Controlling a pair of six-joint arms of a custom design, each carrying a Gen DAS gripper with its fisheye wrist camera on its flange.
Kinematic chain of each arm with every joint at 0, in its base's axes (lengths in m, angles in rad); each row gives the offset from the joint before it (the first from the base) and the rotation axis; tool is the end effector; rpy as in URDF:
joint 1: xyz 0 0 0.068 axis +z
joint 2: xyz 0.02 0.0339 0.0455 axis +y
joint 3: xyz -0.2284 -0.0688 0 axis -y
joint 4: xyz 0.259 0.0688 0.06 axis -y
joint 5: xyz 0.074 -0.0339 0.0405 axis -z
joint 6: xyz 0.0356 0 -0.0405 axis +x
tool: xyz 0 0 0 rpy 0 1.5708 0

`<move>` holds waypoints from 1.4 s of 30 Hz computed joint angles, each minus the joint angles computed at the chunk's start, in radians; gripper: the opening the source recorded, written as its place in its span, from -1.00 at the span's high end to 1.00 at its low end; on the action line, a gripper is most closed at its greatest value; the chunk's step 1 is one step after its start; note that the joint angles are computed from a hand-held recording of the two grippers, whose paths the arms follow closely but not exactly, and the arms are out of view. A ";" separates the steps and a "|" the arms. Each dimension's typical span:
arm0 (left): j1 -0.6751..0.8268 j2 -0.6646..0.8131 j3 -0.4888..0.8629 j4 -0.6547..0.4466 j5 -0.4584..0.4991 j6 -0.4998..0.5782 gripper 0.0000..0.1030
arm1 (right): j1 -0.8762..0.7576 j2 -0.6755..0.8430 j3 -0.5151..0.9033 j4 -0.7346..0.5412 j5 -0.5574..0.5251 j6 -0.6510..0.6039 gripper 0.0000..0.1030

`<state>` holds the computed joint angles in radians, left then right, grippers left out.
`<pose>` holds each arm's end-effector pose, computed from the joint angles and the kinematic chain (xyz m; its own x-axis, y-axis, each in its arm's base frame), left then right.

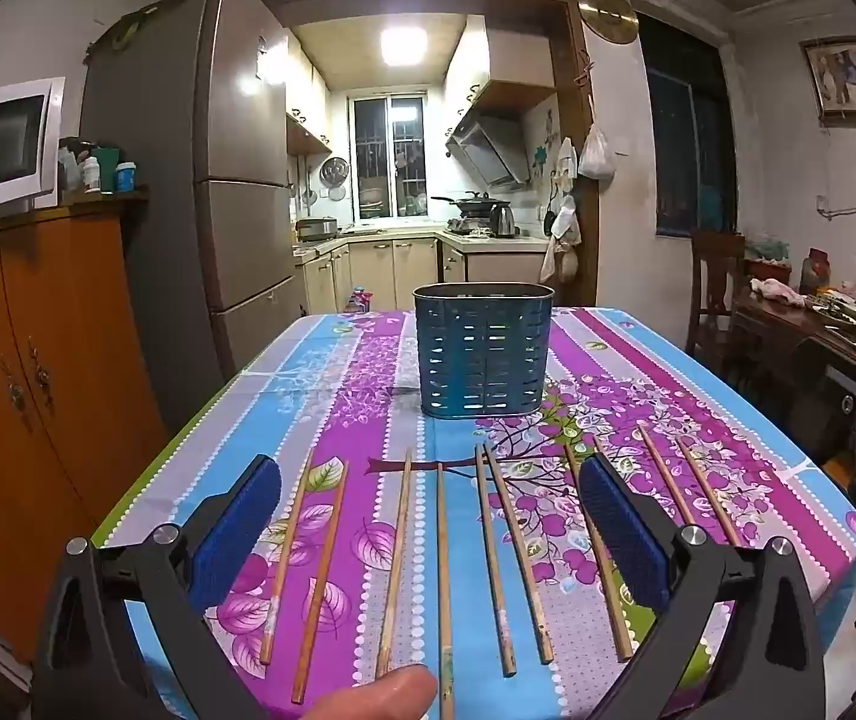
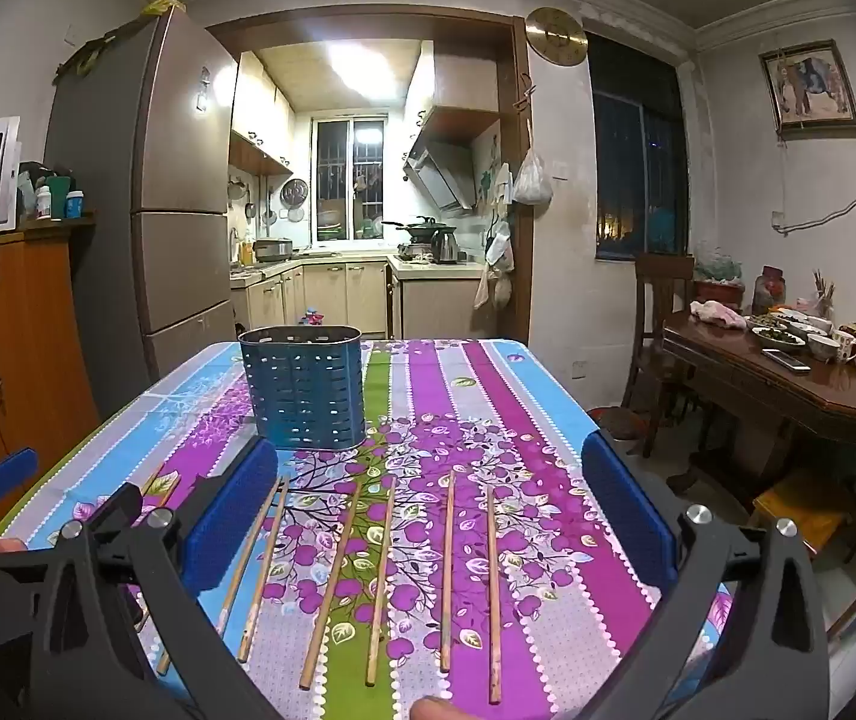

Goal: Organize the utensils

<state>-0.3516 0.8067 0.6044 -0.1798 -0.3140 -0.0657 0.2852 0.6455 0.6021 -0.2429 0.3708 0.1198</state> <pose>0.2177 -0.0681 0.2449 -0.3531 0.0630 -0.9334 0.0354 0.9979 0.0540 0.1972 0.0444 0.2693 -0.2605 0.0397 -0.9646 0.1032 0.9946 0.0130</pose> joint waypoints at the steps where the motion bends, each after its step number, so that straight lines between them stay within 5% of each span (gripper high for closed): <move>1: -0.002 -0.001 -0.002 0.005 -0.001 0.004 -0.93 | 0.001 0.003 0.003 -0.005 0.001 0.001 -0.90; 29: 0.006 -0.005 -0.008 0.005 -0.008 0.003 -0.93 | 0.000 0.011 0.008 -0.009 0.001 0.002 -0.90; 42: -0.045 -0.050 -0.019 -0.191 0.021 -0.094 -0.93 | -0.006 -0.079 -0.023 -0.046 -0.021 0.009 -0.90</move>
